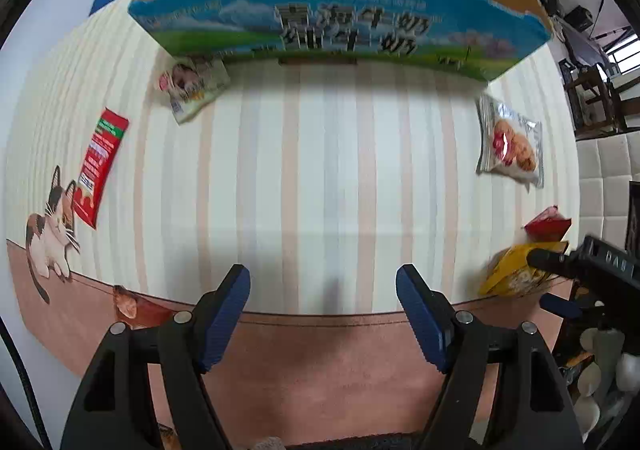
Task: Organize snacks
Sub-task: 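Move both open tools back toward the remaining snacks on the table, then grasp the brown shrimp-print pack with left tool while right tool grasps panda bag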
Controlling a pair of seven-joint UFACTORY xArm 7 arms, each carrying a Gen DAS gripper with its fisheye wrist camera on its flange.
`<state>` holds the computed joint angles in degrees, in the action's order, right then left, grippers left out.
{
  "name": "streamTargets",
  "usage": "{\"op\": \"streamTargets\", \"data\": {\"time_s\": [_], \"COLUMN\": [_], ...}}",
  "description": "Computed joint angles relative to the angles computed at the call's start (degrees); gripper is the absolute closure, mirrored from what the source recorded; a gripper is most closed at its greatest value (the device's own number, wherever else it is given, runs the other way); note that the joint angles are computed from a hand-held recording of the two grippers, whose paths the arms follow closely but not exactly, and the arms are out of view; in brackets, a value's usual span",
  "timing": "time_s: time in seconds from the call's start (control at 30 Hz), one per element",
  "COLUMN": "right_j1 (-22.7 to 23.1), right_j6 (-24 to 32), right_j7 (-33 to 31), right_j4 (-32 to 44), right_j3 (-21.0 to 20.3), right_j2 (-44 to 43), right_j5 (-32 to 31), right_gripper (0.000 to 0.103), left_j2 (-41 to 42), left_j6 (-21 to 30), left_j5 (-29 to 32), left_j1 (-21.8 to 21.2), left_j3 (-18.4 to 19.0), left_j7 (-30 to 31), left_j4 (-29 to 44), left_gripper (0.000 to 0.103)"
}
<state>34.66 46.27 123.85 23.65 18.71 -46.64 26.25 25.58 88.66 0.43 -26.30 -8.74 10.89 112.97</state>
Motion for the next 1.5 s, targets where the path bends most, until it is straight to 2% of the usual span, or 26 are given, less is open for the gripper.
{"op": "streamTargets", "data": {"time_s": [0.07, 0.13, 0.23, 0.3, 0.43, 0.53, 0.63, 0.77, 0.93, 1.07, 1.27, 1.33, 1.4, 1.43, 1.5], "right_j1": [0.6, 0.8, 0.5, 0.7, 0.6, 0.6, 0.4, -1.2, -3.2, -3.6, -3.9, -3.9, -3.9, -3.7, -3.1], "right_j6": [-3.1, -7.4, -7.0, -5.8, -5.6, -4.4, -1.1, 4.3, 11.3, 16.0, 17.6, 18.5, 19.3, 19.7, 20.2], "right_j7": [2.6, 5.9, 9.0, 7.6, 1.3, -7.8, -20.1, -32.9, -44.5, -48.2, -48.6, -48.5, -48.4, -48.2, -47.4], "right_j4": [-2.2, -4.2, -3.3, -1.7, 1.1, 6.7, 16.1, 29.1, 44.4, 52.4, 55.7, 57.2, 58.7, 59.8, 62.4], "right_j3": [1.5, 3.9, 4.6, 3.0, -0.1, -3.0, -5.3, -5.1, -4.2, -4.1, -4.6, -4.8, -4.9, -5.1, -5.0], "right_j2": [-0.7, -1.3, -0.6, 1.3, 5.4, 12.6, 23.2, 36.1, 50.3, 57.0, 59.7, 60.9, 62.1, 63.1, 65.5], "right_j5": [1.9, 2.0, -0.9, -2.8, -4.8, -5.8, -6.2, -6.4, -7.2, -9.0, -9.8, -10.2, -10.6, -11.0, -11.7], "right_gripper": [0.014, 0.024, 0.031, 0.035, 0.037, 0.038, 0.038, 0.038, 0.038, 0.037, 0.037, 0.037, 0.037, 0.037, 0.037], "left_j2": [-1.2, -2.1, -2.8, -3.0, -3.4, -3.7, -2.3, 1.5, 8.3, 12.2, 18.0, 20.5, 20.7, 22.3, 21.6], "left_j6": [-1.0, -1.5, -1.8, -1.7, -1.1, -0.2, 2.7, 6.7, 12.5, 14.6, 17.3, 18.6, 18.6, 19.1, 16.4], "left_j5": [0.3, 0.5, 0.3, 0.0, -0.6, -1.6, -3.3, -6.3, -11.2, -12.1, -13.5, -13.1, -12.5, -11.7, -8.9], "left_j1": [0.1, 0.4, 1.2, 1.9, 4.0, 6.3, 9.5, 14.3, 20.6, 23.4, 26.3, 26.4, 26.3, 25.9, 24.4], "left_j3": [0.1, 0.1, 0.3, 0.5, 1.4, 2.2, 3.4, 5.1, 6.3, 6.2, 5.6, 5.4, 5.6, 5.6, 5.9], "left_j7": [0.1, -0.1, -0.6, -1.2, -2.9, -4.3, -6.3, -11.3, -20.2, -23.8, -27.3, -28.1, -28.8, -28.9, -26.2], "left_j4": [-2.5, -4.3, -6.2, -6.8, -7.7, -8.4, -6.7, -2.4, 4.4, 7.9, 14.5, 17.9, 17.9, 20.7, 20.1], "left_gripper": [0.029, 0.029, 0.029, 0.029, 0.029, 0.029, 0.029, 0.029, 0.029, 0.029, 0.029, 0.029, 0.029, 0.029, 0.03]}}
